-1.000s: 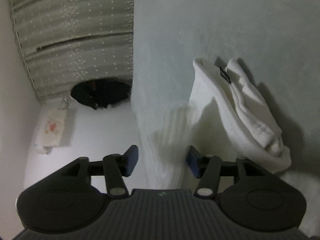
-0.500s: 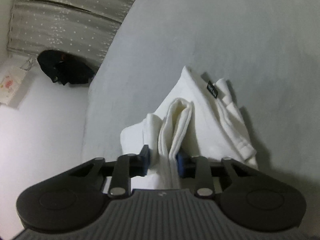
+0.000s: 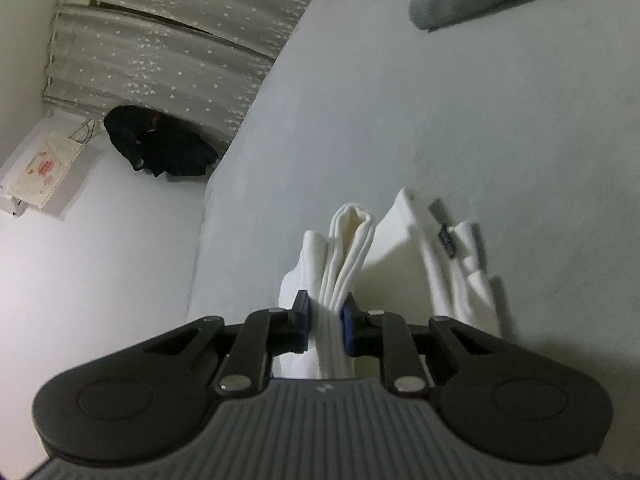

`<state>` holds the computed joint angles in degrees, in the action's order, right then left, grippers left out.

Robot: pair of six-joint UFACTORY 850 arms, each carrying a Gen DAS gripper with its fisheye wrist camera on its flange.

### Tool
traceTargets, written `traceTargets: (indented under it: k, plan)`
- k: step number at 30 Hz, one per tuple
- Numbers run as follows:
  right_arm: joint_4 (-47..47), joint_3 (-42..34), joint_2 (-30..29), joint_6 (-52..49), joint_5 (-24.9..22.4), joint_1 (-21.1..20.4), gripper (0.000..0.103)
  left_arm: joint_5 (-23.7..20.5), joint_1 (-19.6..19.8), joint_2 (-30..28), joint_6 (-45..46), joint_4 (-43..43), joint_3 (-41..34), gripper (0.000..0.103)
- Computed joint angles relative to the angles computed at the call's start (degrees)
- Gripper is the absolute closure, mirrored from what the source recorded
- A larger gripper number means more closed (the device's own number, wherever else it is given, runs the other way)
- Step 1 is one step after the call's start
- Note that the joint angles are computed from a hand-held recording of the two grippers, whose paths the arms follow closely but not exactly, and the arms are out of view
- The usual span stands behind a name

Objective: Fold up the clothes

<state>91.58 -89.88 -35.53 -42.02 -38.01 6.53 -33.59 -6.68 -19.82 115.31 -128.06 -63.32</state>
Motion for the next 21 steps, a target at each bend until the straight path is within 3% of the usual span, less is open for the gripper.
traceTargets:
  k: [12,14,16,21]
  plan:
    - [-6.67,2.36,1.91,4.21,2.11,-1.31,0.079,1.44,-2.47,-2.48,3.37,2.60,-1.20,0.059]
    - [-7.51,3.09,3.21,2.86,3.86,-1.14,0.075,1.51,-2.50,-2.47,3.80,2.43,-1.13,0.059]
    - [-7.72,4.51,4.84,1.45,6.07,-0.93,0.056,1.17,-2.25,-2.65,2.74,3.29,-1.32,0.059]
    - [-8.94,8.30,7.49,2.53,6.85,-1.06,0.054,0.36,-2.00,-3.00,3.49,3.89,-1.35,0.059]
